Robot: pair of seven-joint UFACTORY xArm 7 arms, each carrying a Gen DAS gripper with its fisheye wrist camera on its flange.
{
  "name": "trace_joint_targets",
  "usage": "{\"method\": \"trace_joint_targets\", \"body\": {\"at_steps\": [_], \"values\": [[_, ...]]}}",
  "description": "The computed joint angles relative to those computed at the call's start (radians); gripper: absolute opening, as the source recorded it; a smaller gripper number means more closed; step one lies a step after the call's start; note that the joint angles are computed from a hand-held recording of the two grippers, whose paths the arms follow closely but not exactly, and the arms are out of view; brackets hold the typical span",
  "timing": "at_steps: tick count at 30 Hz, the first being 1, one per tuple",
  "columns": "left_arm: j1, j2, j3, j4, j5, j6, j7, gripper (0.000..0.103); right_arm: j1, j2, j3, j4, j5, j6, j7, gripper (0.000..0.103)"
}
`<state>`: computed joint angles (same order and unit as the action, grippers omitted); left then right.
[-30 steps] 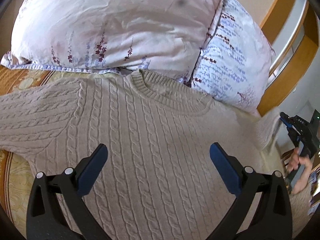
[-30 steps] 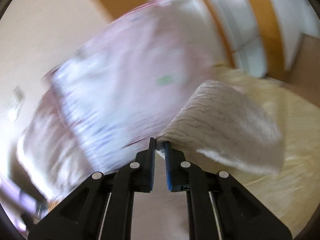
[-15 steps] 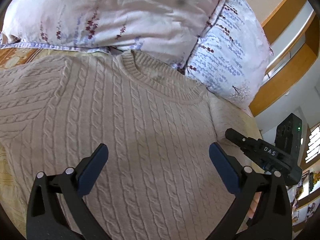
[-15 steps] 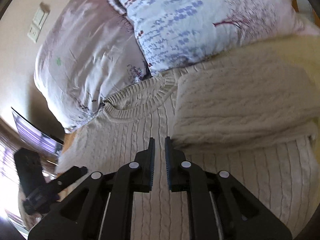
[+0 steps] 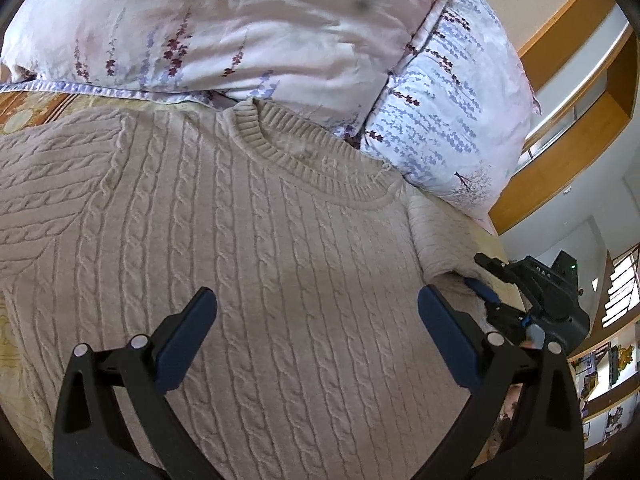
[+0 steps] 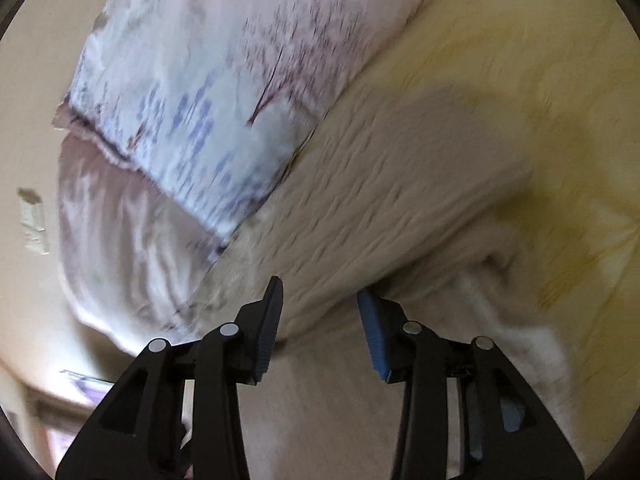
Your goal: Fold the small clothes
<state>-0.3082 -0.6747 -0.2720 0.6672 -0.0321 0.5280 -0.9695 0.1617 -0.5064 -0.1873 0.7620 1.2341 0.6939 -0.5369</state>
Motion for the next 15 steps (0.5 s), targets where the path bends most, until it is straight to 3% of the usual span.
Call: {"method": "trace_joint_targets", "body": {"at_steps": [1, 4, 5, 8, 10, 12, 15], "values": [[0.002, -0.008, 0.002, -0.004, 0.001, 0.007, -0.001, 0.1, -0.014, -0.005, 0.028, -0.001, -0.022, -0.051, 0.017, 0.04], [0.016, -0.037, 0.001, -0.018, 0.009, 0.023, -0.012, 0.1, -0.031, -0.019, 0.125, -0.004, -0.129, -0.255, 0.059, 0.02], [0.019, -0.046, 0.002, -0.024, 0.009, 0.026, -0.016, 0.1, -0.017, -0.038, 0.143, -0.01, -0.147, -0.318, 0.026, 0.017], [0.029, -0.083, 0.006, -0.048, 0.007, 0.023, -0.03, 0.1, 0.114, -0.098, 0.136, -0.006, -0.125, -0.387, -0.11, 0.014], [0.034, -0.098, 0.007, -0.061, 0.003, 0.013, -0.041, 0.1, 0.234, -0.127, 0.111, 0.008, -0.114, -0.342, -0.202, 0.014], [0.034, -0.107, 0.012, -0.074, -0.006, -0.002, -0.048, 0.1, 0.319, -0.115, 0.079, 0.042, -0.169, -0.195, -0.226, 0.015], [0.026, -0.103, 0.024, -0.083, -0.026, -0.008, -0.055, 0.1, 0.341, -0.078, 0.096, 0.068, -0.243, -0.063, -0.191, 0.038]]}}
